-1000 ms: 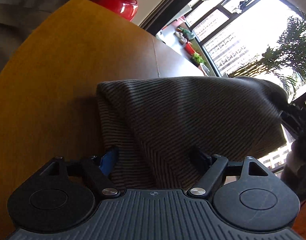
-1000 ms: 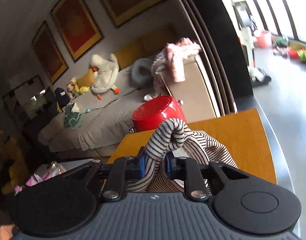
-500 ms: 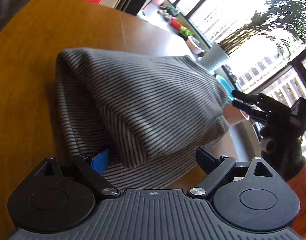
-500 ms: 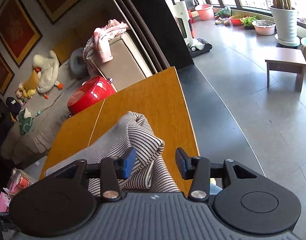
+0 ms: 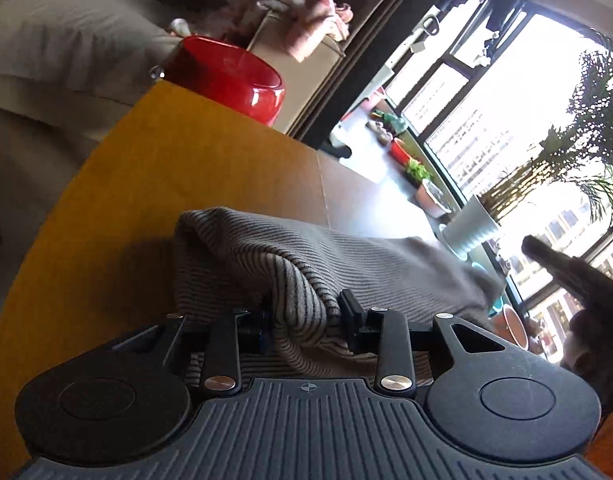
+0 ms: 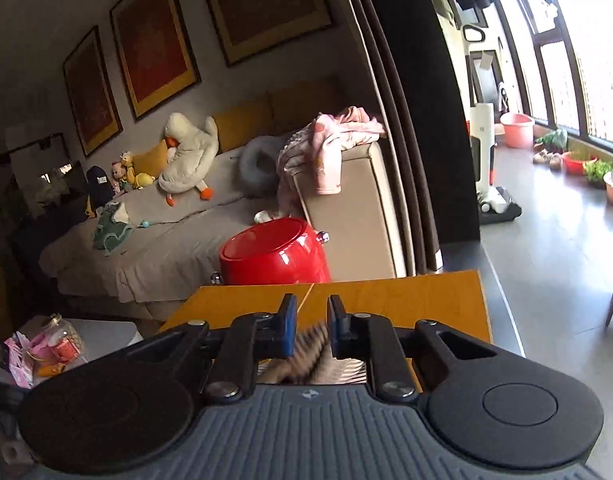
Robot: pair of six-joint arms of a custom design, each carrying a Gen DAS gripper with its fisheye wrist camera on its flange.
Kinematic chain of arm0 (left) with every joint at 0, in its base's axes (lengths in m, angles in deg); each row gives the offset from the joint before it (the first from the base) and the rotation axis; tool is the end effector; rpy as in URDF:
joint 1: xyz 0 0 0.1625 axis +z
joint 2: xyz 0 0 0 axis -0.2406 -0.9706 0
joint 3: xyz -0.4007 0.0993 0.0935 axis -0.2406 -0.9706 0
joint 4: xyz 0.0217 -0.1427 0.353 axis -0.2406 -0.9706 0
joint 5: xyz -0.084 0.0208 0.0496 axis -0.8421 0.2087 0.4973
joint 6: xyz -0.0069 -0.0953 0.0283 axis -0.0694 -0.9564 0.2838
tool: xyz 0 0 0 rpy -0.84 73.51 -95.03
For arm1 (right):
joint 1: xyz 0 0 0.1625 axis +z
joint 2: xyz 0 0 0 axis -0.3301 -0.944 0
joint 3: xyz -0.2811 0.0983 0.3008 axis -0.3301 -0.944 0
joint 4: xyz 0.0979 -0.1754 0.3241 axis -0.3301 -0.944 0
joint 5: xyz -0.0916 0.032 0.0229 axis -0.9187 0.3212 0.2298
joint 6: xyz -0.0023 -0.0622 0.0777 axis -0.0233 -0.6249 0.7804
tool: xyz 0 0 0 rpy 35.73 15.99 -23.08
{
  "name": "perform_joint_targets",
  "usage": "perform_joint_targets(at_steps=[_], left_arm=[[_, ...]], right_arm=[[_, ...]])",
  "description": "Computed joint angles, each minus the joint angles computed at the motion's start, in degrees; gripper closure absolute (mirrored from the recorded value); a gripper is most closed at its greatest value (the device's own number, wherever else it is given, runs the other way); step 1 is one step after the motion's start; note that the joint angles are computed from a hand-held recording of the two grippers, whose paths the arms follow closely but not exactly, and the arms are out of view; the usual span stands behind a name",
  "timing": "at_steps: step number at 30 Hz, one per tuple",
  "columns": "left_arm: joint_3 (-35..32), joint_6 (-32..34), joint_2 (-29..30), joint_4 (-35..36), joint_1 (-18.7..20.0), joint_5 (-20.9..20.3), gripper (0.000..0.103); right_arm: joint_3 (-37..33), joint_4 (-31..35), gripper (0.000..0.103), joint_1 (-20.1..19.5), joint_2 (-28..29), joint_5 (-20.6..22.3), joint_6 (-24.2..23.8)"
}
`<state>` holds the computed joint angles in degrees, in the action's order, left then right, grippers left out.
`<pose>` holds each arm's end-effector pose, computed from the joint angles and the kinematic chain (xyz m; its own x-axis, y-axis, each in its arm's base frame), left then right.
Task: Fold clothes
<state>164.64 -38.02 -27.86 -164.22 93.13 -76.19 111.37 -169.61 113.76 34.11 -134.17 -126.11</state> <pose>0.0479 -0.7499 0.2574 -0.9158 -0.3545 -0.1886 -0.0109 0.4915 -0.8708 0.2160 -0.8474 0.0452 -0.7002 -0.6476 0.3005 -0.6838 0.4874 -0.5429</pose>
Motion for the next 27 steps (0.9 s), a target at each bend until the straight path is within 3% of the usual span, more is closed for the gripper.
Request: perform_joint_targets(at_steps=[2, 4, 5, 6, 7, 10, 12, 14, 19, 22, 23, 24, 27], left_arm=[[1.2, -0.3, -0.8, 2.3, -0.4, 1.9, 0.066], [3.6, -1.1, -2.2, 3.7, -0.4, 2.6, 0.065], [5.2, -1.9, -3.2, 3.8, -0.1, 2.1, 0.060], [6.5, -2.8, -4.1, 3.9, 0.1, 1.4, 0.057], [7.7, -3.8, -4.8, 3.8, 0.4, 0.3, 0.051], [8.6, -4.7, -5.2, 3.9, 0.4, -1.1, 0.039], [8.2, -3.7, -4.8, 4.2, 0.0, -1.4, 0.027], [7.7, -2.5, -3.8, 3.5, -0.8, 1.2, 0.025], [7.9, 12.1, 0.5, -9.4, -5.3, 11.8, 0.024], [8.5, 18.8, 0.9, -13.8, -6.6, 12.0, 0.013], [8.5, 19.6, 1.0, -14.2, -6.8, 11.6, 0.011], [8.2, 19.9, 1.1, -13.8, -6.7, 11.2, 0.011], [7.0, 19.3, 1.5, -11.4, -6.3, 10.5, 0.009]], right_arm=[[-1.1, 0.7, 0.087, -0.4, 0.7, -5.6, 1.0], [0.3, 1.9, 0.086, -1.5, 0.2, -8.1, 4.7], [1.0, 2.7, 0.079, -2.2, -0.1, -9.1, 6.8], [2.3, 4.6, 0.070, -3.0, -1.0, -8.0, 10.1], [3.6, 7.0, 0.067, -3.9, -2.1, -6.2, 13.9], [8.7, 10.6, 0.064, -5.3, -5.3, -1.6, 19.2], [12.1, 8.4, 0.059, -4.6, -6.6, -2.9, 16.2], [12.9, 8.7, 0.050, -4.0, -7.0, -3.3, 15.5], [9.7, 9.7, 0.050, -3.4, -4.2, -4.0, 20.4], [5.1, 12.3, 0.051, -3.4, -1.1, -5.5, 22.9], [3.7, 13.0, 0.059, -3.4, -0.2, -5.6, 23.3], [2.4, 13.6, 0.077, -3.3, 0.6, -5.4, 23.2], [-0.6, 10.8, 0.084, -1.4, 2.8, -5.9, 19.4]])
